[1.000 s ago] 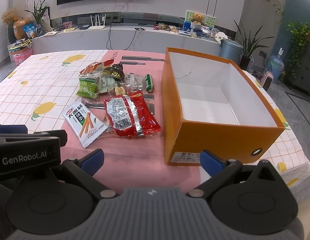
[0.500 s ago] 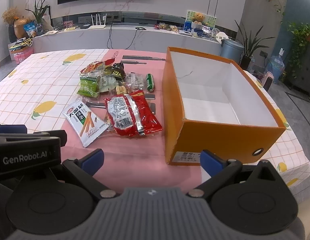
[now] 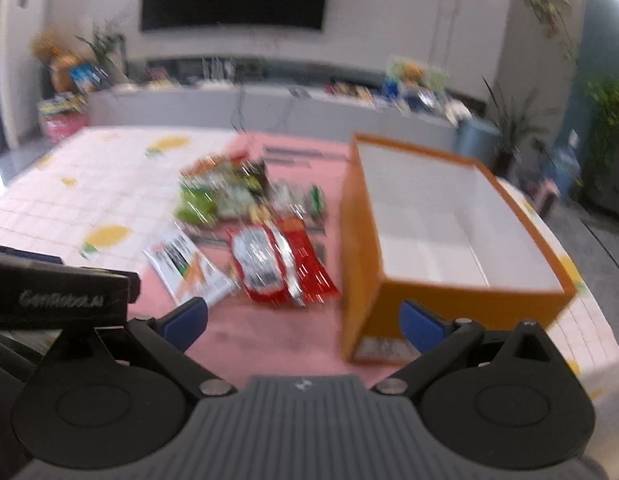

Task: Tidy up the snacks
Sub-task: 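Reach the right gripper to the red-and-white snack bag and grasp it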

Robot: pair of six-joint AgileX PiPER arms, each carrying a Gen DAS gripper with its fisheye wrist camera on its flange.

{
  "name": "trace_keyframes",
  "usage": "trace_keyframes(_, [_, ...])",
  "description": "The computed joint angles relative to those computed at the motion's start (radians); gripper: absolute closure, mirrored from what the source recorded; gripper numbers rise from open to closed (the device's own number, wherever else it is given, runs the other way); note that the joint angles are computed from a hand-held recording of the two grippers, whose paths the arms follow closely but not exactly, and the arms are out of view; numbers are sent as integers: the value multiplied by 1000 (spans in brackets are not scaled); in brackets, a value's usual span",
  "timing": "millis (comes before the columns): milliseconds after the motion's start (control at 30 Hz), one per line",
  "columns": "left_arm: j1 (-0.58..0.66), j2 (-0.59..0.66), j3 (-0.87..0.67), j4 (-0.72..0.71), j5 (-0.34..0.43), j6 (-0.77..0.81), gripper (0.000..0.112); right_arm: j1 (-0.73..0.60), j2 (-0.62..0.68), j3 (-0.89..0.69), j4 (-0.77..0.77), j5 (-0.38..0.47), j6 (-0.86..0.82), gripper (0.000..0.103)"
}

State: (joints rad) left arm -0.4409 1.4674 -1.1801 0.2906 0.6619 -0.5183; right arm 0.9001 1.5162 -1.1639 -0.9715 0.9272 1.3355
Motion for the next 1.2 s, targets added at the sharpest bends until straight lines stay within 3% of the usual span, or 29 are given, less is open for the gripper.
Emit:
trace_keyframes(100, [25, -6, -16, 18, 7, 3, 30, 4, -49, 99, -153, -106, 81, 4])
trace_keyframes(167, [44, -12, -17, 32, -8, 7, 30, -4, -56, 118, -182, -139, 73, 3])
trace_keyframes(233, [68, -9, -23, 17, -22, 43, 30, -41, -69, 146, -203, -224, 88, 4])
trace_keyframes(300, [97, 2, -36, -15, -30, 90, 30, -77, -72, 175, -276, -299, 153, 13])
trace_keyframes(367, [116, 20, -54, -37, -30, 126, 30, -91, -46, 170, -330, -305, 194, 21])
trace_keyframes(500, [151, 71, -119, -108, -10, 223, 30, -129, -12, 187, -551, -384, 400, 23])
trace_keyframes(667, [174, 150, -225, -153, 1, 286, 30, -190, 64, 117, -569, -464, 408, 23])
trace_keyframes(767, [203, 210, -319, -274, 30, 377, 30, -249, 110, 69, -436, -580, 258, 17])
trace_keyframes(800, [212, 237, -368, -323, 56, 416, 30, -255, 130, 48, -372, -585, 181, 7])
trace_keyframes(833, [217, 256, -405, -354, 73, 440, 30, -252, 149, 31, -333, -575, 127, 4])
trace_keyframes(1000, [195, 325, -555, -374, 114, 455, 30, -226, 243, -44, -286, -460, 62, 4])
trace_keyframes(1200, [168, 322, -503, -318, 90, 424, 29, -232, 357, -144, -281, -335, 20, 3])
